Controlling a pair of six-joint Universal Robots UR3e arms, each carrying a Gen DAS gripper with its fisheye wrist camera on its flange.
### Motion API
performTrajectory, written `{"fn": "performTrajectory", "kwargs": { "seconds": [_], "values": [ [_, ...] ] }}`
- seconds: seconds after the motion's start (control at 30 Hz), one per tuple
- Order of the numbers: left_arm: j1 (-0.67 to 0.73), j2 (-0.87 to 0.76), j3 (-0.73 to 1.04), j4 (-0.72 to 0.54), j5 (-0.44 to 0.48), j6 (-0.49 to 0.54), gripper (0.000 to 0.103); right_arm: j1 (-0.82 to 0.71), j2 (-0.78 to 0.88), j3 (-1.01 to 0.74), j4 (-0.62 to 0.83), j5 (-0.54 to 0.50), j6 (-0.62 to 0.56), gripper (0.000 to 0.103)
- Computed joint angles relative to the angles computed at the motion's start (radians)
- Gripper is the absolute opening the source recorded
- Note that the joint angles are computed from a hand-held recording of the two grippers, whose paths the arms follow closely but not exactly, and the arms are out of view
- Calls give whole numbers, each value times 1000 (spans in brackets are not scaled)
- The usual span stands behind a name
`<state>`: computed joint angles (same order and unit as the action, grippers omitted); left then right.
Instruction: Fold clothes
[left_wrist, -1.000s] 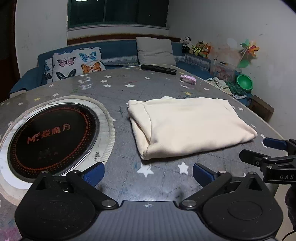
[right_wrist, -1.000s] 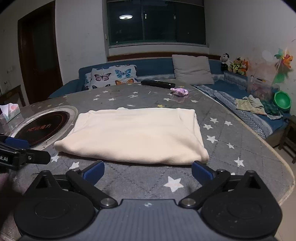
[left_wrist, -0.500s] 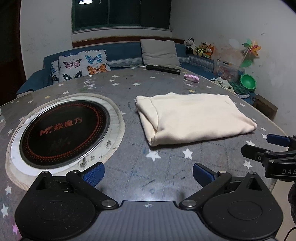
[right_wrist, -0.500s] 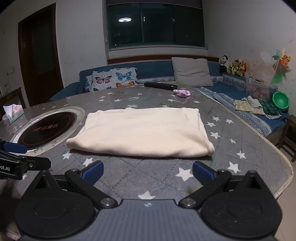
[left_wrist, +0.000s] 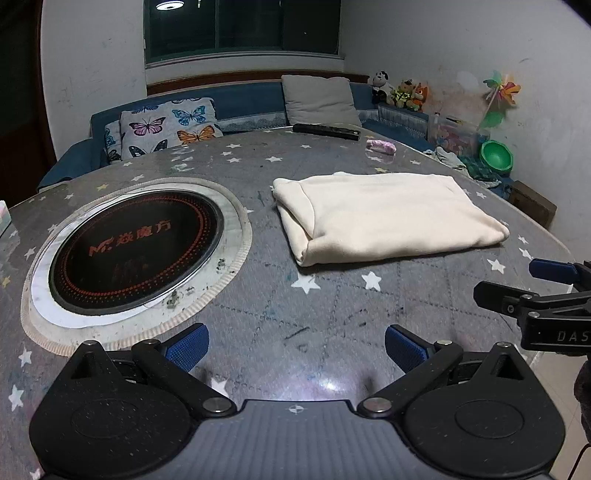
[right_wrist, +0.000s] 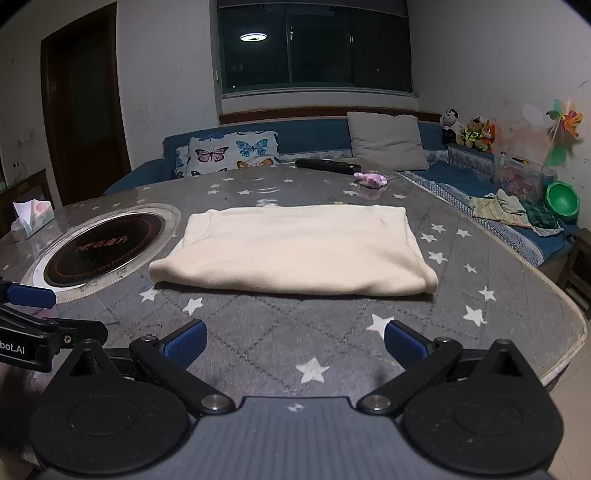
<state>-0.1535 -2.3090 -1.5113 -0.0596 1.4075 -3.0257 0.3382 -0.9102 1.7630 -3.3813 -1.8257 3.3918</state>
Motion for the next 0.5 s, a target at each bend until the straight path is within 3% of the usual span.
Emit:
{"fn": "performTrajectory", "kwargs": {
  "seconds": [0.5],
  "values": [
    [-17,7,-35,20,27,8,103,15,-6,6,22,-27,11,103]
  ]
}}
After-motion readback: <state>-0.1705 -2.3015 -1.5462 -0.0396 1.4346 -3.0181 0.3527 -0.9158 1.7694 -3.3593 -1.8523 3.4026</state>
